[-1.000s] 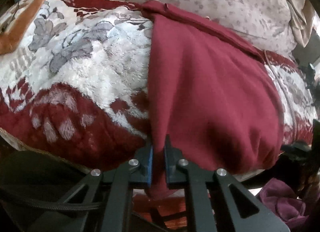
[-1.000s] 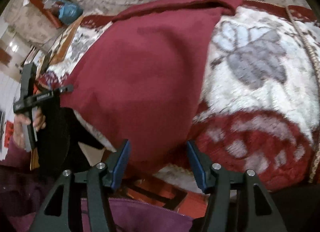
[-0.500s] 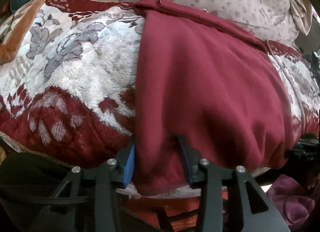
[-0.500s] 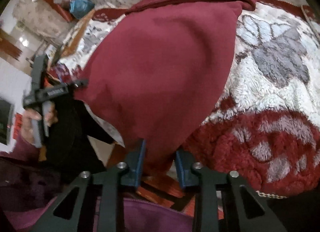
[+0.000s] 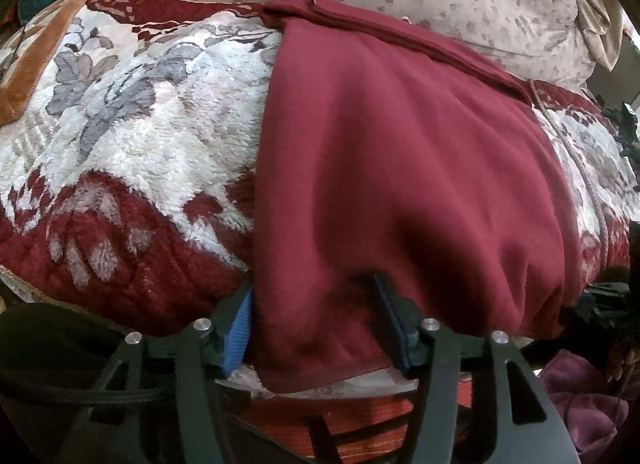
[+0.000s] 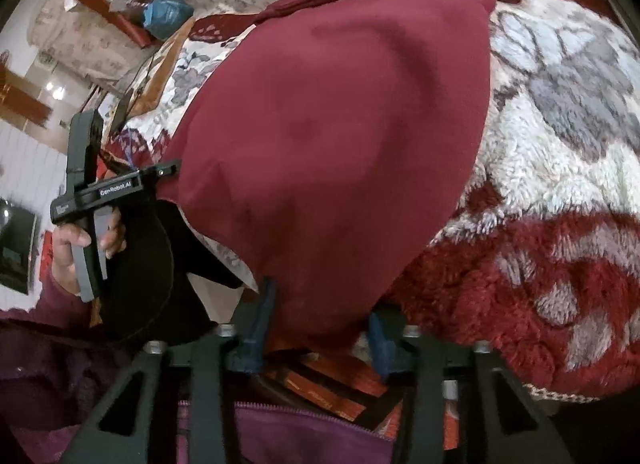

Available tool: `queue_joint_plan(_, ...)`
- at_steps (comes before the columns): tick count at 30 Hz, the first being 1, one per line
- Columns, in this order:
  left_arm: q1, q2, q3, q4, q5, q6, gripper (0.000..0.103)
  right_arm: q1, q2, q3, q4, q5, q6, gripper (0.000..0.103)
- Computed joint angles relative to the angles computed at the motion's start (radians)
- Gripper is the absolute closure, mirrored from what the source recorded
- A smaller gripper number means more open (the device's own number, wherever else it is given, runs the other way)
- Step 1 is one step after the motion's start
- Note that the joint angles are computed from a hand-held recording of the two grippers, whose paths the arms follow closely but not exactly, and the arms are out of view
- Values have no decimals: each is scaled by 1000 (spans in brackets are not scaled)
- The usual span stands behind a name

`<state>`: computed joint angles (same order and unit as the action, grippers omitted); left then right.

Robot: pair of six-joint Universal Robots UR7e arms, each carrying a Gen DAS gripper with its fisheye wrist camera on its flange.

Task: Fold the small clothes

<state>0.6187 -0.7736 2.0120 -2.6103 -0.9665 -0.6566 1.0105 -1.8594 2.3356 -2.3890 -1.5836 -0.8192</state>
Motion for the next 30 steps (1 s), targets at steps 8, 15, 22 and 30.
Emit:
queue_joint_plan(8,12,-11,-4,14,-14,-13,63,13,-23,-28,80,86,-51,88)
queue_joint_plan(15,12,-15,-5,23,-13,-7,79,-17,48,-33,67,81,-7,72)
queue_joint_plan(22,33,-77,-10,-50,-82,66,94,-60,-6,-93,190,328,-30,90)
queue_joint_plan(30,63,-29,-160,-174,-48,196,94,37,84,-194,17,429,80,90)
